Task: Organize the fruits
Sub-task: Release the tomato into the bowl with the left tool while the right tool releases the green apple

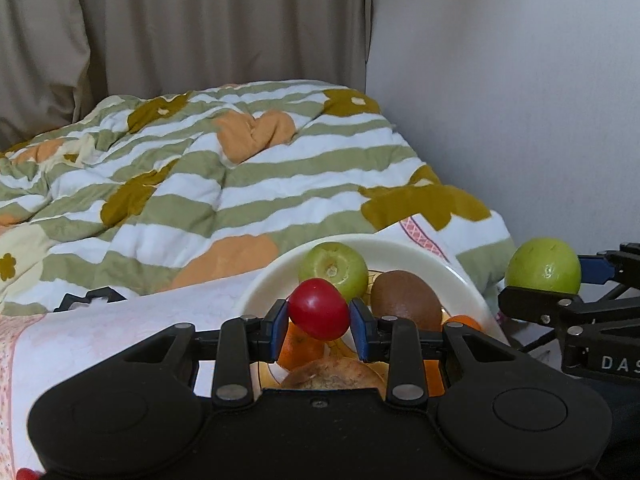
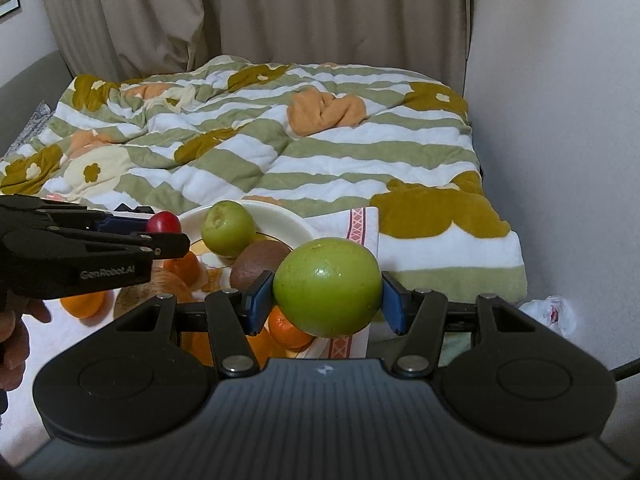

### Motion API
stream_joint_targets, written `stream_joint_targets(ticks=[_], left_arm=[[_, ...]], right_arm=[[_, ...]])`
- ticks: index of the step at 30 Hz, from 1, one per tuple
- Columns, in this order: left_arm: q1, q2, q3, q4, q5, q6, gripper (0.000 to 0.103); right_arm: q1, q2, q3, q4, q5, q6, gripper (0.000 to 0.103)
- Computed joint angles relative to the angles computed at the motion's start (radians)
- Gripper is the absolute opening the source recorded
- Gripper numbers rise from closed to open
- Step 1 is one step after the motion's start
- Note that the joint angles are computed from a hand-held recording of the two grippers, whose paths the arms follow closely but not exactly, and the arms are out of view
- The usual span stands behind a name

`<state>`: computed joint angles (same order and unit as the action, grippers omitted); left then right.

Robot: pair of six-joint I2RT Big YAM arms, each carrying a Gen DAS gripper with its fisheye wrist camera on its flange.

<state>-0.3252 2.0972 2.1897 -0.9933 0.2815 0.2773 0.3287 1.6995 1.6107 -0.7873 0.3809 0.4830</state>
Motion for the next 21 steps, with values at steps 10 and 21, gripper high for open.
stream_joint_targets(ticks=[10,21], left_arm=[[0.039,-0.043,-0.041,0.065,0.016,-0.023,0.095],[0.101,-0.119,-0.123,0.090,0.018,-0.067,0.098]], right_arm=[[-0.002,0.027,0.039,-0.016,-0.001,-0.005,0.071],[0.016,0.105,0.140,-0.019,-0.061,-0.048,0.071]])
